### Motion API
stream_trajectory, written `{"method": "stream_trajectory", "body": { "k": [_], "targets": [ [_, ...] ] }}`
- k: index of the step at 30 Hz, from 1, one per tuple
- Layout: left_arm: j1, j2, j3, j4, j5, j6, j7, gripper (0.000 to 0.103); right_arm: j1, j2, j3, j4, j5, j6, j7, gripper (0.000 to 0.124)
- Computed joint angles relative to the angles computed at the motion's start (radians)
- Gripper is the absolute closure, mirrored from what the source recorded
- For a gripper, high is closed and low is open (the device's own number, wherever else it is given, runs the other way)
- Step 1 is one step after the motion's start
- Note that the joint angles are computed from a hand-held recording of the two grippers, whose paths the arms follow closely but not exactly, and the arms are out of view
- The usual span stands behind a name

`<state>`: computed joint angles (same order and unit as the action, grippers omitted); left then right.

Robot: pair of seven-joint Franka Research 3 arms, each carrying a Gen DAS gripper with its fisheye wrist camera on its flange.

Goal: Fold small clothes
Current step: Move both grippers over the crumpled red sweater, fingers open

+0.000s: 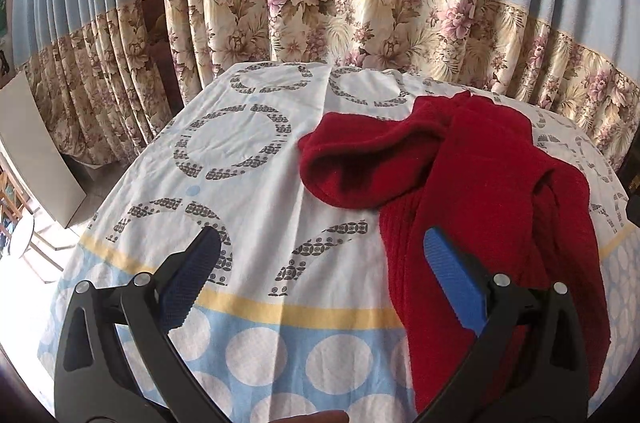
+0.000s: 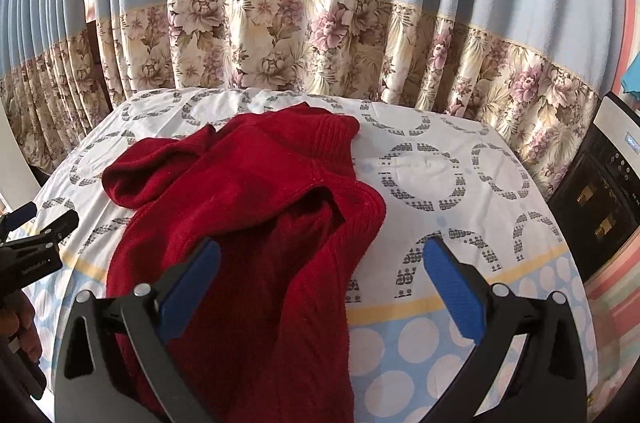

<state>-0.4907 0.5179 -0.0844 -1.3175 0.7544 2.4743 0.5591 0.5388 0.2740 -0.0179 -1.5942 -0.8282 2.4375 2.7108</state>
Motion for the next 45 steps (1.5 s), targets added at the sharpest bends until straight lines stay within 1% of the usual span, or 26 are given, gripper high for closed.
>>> {"method": "stream_trajectory", "body": {
  "k": [4, 12, 19, 25, 29, 35, 40, 45],
  "targets": [
    [-0.01, 0.006, -0.001, 0.015, 0.002, -0.018, 0.007, 0.003, -0.006, -0.007, -0.001, -0.013, 0.002, 0.018, 0.004, 0.022],
    [-0.033, 0.016, 0.0, 0.04, 0.007, -0.069, 0.009, 0.003, -0.031, -0.035, -0.001, -0.072, 0.008, 0.081, 0.004, 0.022],
    [-0.049, 0.008, 0.005, 0.041, 0.03, -0.109, -0.04, 0.003, -0.061, -0.062, -0.001, -0.127, 0.013, 0.154, -0.001, 0.022],
    [-0.047, -0.006, -0.001, 0.023, 0.045, -0.125, -0.065, 0.003, -0.067, -0.065, 0.003, -0.133, 0.009, 0.178, -0.014, 0.022],
    [-0.042, -0.008, -0.007, 0.019, 0.047, -0.123, -0.066, 0.003, -0.062, -0.065, 0.004, -0.133, 0.006, 0.177, -0.006, 0.022],
    [-0.02, -0.016, -0.013, 0.001, 0.034, -0.092, -0.049, 0.003, -0.052, -0.05, 0.005, -0.109, 0.001, 0.154, -0.004, 0.022],
    [0.004, -0.01, -0.014, 0.002, 0.013, -0.055, -0.004, 0.003, -0.029, -0.005, 0.006, -0.041, 0.019, 0.113, -0.031, 0.022],
    [0.023, -0.011, -0.006, -0.008, -0.005, -0.022, 0.008, 0.003, -0.001, 0.08, 0.001, 0.067, 0.079, 0.088, -0.105, 0.022]
  ]
}}
